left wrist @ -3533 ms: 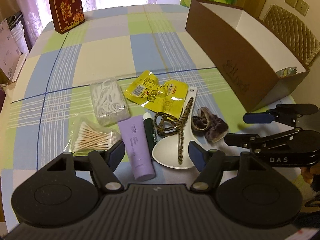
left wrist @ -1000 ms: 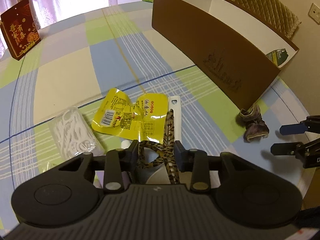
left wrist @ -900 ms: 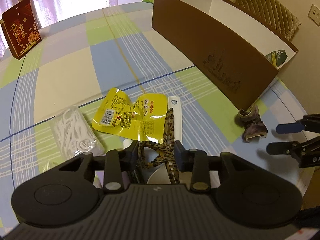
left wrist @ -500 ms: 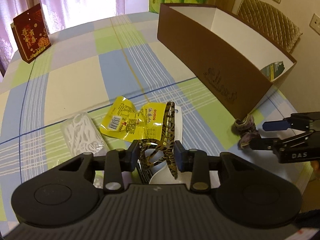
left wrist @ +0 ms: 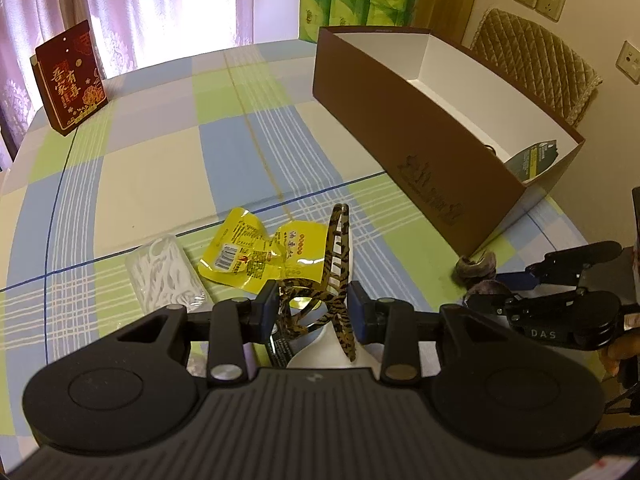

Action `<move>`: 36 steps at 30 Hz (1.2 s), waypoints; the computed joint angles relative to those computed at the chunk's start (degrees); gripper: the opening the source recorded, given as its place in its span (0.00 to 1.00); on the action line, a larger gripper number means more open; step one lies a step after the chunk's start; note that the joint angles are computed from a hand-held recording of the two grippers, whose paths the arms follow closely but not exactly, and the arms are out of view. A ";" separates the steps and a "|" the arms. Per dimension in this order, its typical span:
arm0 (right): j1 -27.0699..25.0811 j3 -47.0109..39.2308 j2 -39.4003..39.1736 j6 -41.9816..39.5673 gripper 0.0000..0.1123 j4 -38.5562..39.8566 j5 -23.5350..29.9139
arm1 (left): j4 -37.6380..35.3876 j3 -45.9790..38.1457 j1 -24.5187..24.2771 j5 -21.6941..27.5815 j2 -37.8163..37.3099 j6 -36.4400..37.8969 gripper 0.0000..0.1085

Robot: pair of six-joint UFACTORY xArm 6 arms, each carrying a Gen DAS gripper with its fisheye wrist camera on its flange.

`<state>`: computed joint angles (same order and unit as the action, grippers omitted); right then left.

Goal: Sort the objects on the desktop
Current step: 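Carry the hair band in the left tool and the scrunchie in the right tool over the box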

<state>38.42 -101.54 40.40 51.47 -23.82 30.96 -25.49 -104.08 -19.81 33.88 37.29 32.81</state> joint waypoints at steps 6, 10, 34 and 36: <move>-0.14 6.80 -5.17 1.91 0.19 0.32 -3.61 | -2.43 1.13 -0.67 -0.36 -1.35 1.75 0.29; -0.38 10.68 -8.64 3.94 0.19 -0.67 -5.83 | -4.08 1.65 -1.44 -0.62 -2.13 2.93 0.29; -8.67 17.96 -20.48 7.56 0.19 -15.50 -13.43 | -8.63 -16.32 -8.75 -0.28 5.84 3.11 0.29; -9.92 17.79 -20.36 5.00 0.19 -14.33 -14.19 | -7.17 -21.65 -9.34 0.45 8.99 0.89 0.29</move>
<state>28.49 -83.76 20.04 56.47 -38.14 16.76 -32.66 -125.73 -29.15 34.33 46.28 33.70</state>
